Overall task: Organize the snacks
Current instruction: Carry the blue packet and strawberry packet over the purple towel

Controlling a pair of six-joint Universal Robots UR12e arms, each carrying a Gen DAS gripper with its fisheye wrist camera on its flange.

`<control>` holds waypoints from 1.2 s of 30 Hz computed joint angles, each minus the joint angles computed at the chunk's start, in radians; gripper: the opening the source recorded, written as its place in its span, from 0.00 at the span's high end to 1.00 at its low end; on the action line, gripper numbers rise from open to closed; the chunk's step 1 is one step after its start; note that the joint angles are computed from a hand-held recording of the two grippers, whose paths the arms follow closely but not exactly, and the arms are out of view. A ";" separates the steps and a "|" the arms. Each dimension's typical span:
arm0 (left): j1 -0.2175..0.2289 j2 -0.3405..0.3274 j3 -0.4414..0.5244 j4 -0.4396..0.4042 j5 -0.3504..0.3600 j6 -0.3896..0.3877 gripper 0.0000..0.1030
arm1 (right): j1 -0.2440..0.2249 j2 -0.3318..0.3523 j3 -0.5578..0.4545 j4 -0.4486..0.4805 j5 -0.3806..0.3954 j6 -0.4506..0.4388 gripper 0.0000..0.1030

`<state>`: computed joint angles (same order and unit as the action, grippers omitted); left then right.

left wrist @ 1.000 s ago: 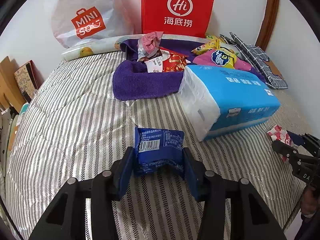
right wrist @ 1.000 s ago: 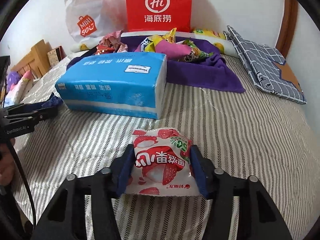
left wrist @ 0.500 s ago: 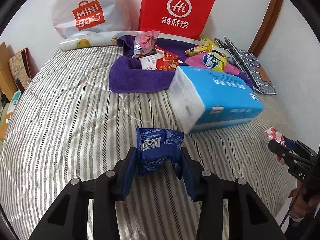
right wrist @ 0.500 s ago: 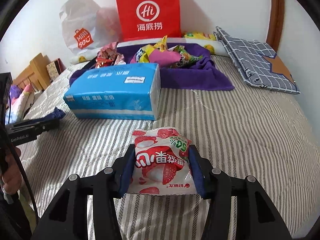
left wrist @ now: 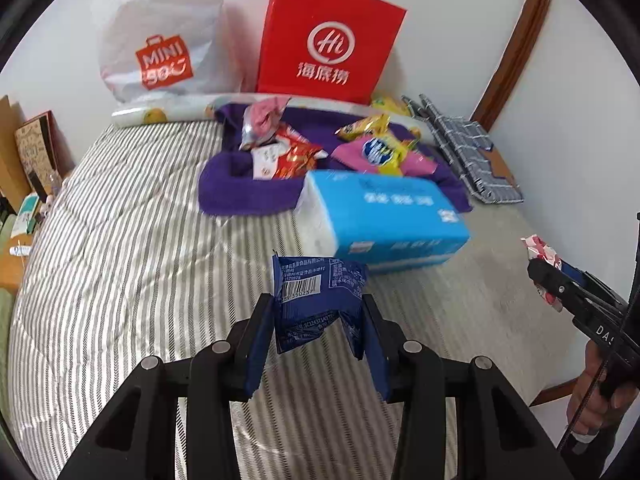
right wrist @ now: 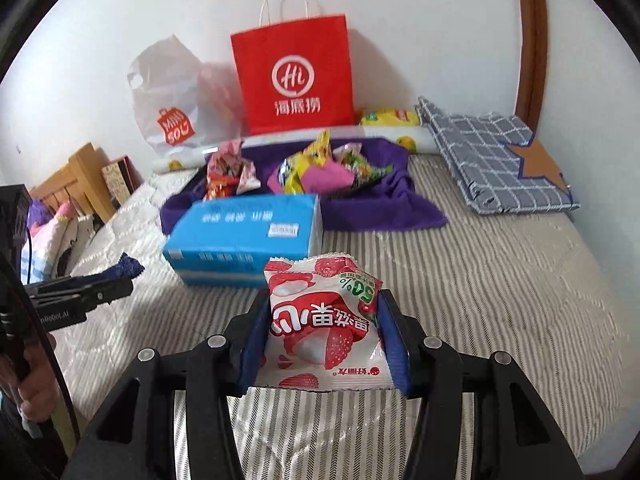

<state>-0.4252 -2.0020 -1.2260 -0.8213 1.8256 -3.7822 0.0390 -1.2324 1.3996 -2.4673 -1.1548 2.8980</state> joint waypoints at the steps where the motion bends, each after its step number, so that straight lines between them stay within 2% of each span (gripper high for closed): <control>1: -0.001 -0.003 0.009 -0.001 0.000 0.003 0.61 | 0.000 -0.001 -0.002 -0.003 0.002 0.003 0.50; 10: -0.009 -0.036 0.101 -0.013 0.005 0.052 0.61 | -0.008 0.002 -0.039 -0.024 0.034 0.029 0.50; 17: -0.003 -0.064 0.169 -0.009 -0.023 0.082 0.61 | -0.012 0.019 -0.083 -0.038 0.056 0.048 0.50; 36: 0.032 -0.143 0.324 -0.020 -0.059 0.141 0.61 | 0.010 0.122 -0.263 -0.018 0.061 0.074 0.50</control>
